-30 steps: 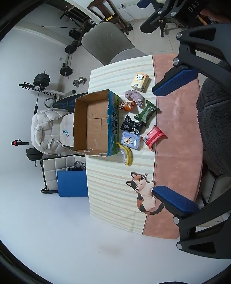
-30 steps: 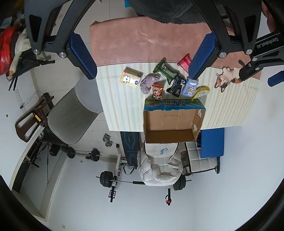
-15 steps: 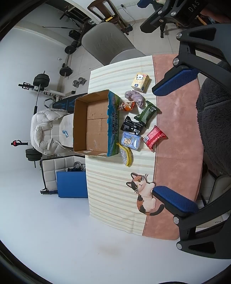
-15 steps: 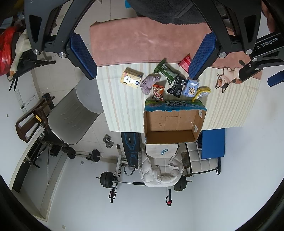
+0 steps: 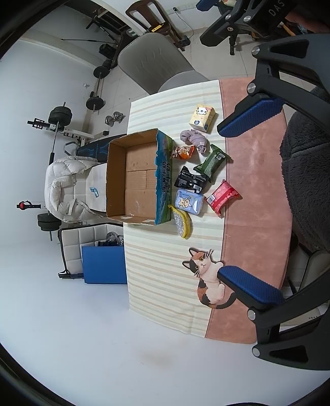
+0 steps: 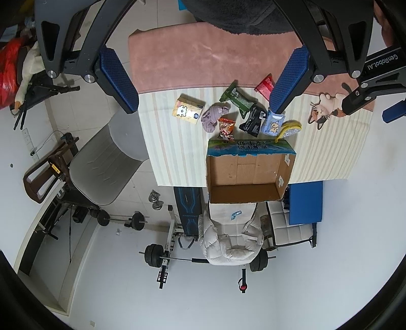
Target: Organize soft objects
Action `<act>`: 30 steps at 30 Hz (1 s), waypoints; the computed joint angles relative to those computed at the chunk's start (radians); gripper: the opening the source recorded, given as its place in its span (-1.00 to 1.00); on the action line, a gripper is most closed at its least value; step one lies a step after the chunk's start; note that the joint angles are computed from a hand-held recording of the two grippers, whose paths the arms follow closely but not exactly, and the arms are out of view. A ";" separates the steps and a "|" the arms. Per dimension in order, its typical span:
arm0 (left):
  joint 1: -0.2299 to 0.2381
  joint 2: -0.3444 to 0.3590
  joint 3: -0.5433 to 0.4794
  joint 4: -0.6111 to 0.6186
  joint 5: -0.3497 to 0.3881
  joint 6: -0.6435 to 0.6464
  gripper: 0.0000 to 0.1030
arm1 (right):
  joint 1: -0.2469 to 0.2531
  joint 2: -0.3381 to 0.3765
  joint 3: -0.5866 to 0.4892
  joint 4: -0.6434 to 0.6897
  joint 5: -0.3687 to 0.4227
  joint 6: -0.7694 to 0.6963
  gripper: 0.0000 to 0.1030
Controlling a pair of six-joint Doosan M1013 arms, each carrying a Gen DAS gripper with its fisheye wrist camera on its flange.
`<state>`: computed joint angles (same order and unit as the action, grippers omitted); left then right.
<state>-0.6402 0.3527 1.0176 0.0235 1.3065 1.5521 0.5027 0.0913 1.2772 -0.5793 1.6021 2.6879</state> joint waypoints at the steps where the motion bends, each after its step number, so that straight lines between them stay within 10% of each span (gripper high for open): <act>1: 0.000 0.001 -0.002 -0.002 0.000 0.001 1.00 | 0.000 0.001 -0.001 -0.001 0.000 0.000 1.00; 30: -0.001 0.000 -0.010 -0.005 -0.009 0.000 1.00 | 0.010 0.004 -0.016 -0.015 0.001 0.002 1.00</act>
<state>-0.6414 0.3525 1.0081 0.0189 1.2971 1.5525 0.5129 0.0951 1.2609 -0.5944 1.6030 2.6896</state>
